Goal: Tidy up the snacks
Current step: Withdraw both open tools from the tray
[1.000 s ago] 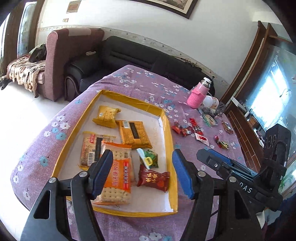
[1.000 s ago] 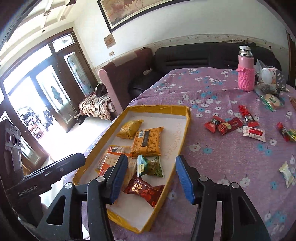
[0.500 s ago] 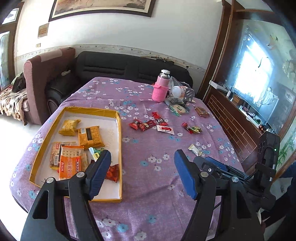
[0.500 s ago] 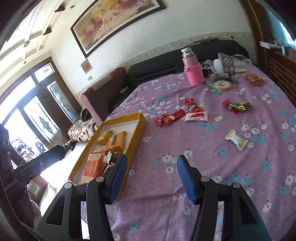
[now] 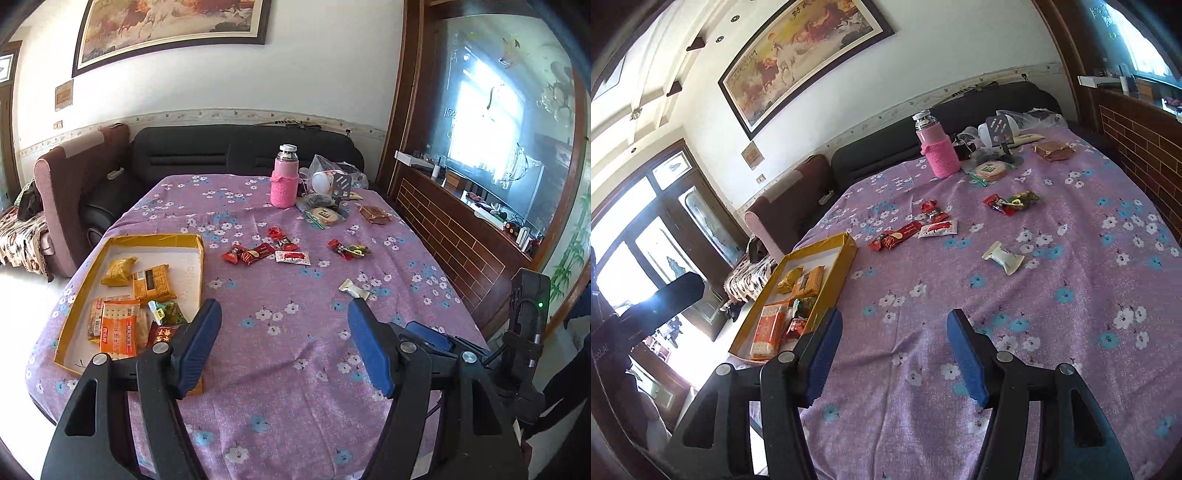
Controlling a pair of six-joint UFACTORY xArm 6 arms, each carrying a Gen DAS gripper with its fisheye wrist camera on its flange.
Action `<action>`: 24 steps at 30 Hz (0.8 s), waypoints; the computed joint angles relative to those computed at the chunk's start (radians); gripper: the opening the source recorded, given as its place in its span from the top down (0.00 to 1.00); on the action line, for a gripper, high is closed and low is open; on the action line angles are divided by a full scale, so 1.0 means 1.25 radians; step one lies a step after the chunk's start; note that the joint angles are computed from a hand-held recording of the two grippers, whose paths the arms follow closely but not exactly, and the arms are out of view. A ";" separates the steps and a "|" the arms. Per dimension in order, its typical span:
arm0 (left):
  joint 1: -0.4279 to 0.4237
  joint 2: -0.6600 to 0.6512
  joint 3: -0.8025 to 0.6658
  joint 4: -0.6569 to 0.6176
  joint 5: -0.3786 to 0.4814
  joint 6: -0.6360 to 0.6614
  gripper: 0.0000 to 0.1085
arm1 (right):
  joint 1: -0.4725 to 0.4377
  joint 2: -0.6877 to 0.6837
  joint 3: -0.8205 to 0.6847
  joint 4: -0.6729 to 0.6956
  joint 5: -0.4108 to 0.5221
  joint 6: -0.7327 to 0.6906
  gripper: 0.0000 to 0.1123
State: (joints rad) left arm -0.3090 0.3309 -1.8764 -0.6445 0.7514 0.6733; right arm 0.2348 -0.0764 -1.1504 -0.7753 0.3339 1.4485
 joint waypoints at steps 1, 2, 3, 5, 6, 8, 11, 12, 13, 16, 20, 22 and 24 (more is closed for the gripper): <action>-0.003 -0.002 0.004 0.000 0.000 0.002 0.35 | -0.002 -0.006 0.009 0.000 -0.001 0.003 0.45; -0.006 -0.002 0.006 0.002 0.000 0.003 0.35 | -0.002 -0.010 0.015 0.002 0.000 0.004 0.45; -0.009 -0.001 0.007 0.002 0.002 0.005 0.35 | -0.003 -0.013 0.021 0.004 -0.002 0.004 0.45; -0.012 0.008 0.000 0.003 0.007 0.007 0.35 | -0.007 -0.016 0.030 0.008 -0.005 0.005 0.45; -0.014 0.012 -0.004 0.003 0.010 0.007 0.35 | -0.009 -0.016 0.034 0.011 -0.007 0.005 0.45; -0.015 0.026 -0.018 0.003 0.022 0.008 0.35 | -0.013 -0.010 0.036 0.025 -0.008 -0.003 0.45; -0.013 0.052 -0.045 0.004 0.033 0.005 0.35 | -0.019 0.008 0.030 0.056 -0.013 -0.028 0.45; -0.012 0.065 -0.059 0.006 0.040 0.001 0.35 | -0.021 0.018 0.024 0.068 -0.014 -0.039 0.45; -0.010 0.082 -0.080 0.010 0.050 -0.006 0.35 | -0.022 0.028 0.018 0.081 -0.015 -0.051 0.45; -0.005 0.131 -0.141 0.024 0.075 -0.032 0.35 | -0.028 0.063 -0.003 0.134 -0.019 -0.101 0.45; 0.007 0.206 -0.240 0.047 0.108 -0.073 0.35 | -0.036 0.106 -0.037 0.206 -0.012 -0.171 0.45; 0.013 0.246 -0.295 0.062 0.121 -0.095 0.35 | -0.045 0.123 -0.051 0.239 -0.004 -0.204 0.45; 0.020 0.305 -0.382 0.086 0.146 -0.133 0.35 | -0.053 0.135 -0.061 0.275 0.004 -0.240 0.45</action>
